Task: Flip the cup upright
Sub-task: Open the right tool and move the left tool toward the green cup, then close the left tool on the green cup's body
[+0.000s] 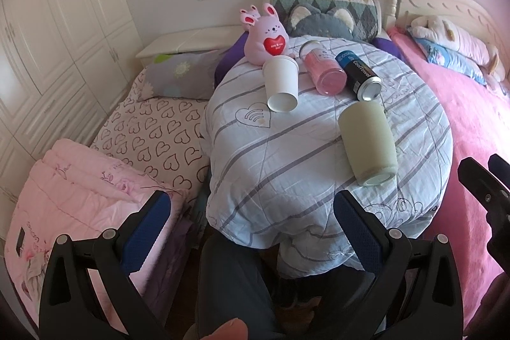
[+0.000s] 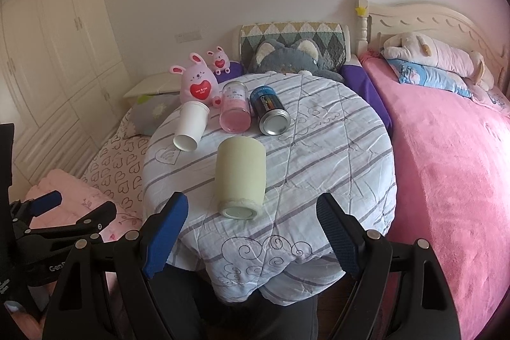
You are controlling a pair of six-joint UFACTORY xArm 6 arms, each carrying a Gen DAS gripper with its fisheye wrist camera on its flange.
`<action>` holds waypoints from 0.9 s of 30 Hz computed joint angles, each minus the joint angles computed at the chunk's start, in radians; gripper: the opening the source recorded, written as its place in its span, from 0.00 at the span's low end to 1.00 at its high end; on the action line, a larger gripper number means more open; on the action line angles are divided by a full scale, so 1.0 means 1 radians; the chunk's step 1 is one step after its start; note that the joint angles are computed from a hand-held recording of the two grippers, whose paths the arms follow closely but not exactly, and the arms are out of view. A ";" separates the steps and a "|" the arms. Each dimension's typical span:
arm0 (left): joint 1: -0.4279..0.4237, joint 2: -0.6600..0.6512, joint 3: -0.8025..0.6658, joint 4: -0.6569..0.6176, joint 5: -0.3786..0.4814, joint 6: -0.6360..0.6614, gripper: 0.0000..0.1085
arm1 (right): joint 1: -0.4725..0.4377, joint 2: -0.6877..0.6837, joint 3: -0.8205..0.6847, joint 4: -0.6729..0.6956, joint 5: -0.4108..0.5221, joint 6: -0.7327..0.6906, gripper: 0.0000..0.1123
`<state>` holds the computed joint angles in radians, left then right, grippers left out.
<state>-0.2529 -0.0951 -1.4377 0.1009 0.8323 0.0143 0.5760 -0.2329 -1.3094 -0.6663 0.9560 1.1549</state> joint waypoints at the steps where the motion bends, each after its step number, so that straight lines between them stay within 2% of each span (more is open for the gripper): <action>1: -0.001 0.000 0.000 0.001 0.002 -0.001 0.95 | -0.003 -0.001 0.002 0.005 -0.003 -0.003 0.75; 7: -0.017 0.012 -0.019 -0.003 0.029 -0.007 0.95 | -0.024 -0.021 0.032 0.018 -0.028 -0.013 0.75; 15: -0.077 0.110 -0.130 -0.064 0.111 -0.043 0.95 | -0.093 -0.083 0.123 0.054 -0.080 -0.017 0.75; 22: -0.150 0.270 -0.316 -0.087 0.216 -0.089 0.95 | -0.194 -0.150 0.223 0.119 -0.139 -0.039 0.75; 27: -0.178 0.412 -0.491 -0.106 0.304 -0.154 0.95 | -0.279 -0.158 0.263 0.196 -0.189 -0.106 0.75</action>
<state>-0.4312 0.3169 -1.9292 -0.0054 1.1358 -0.1392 0.2967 -0.3908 -1.0469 -0.4707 0.7665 1.0485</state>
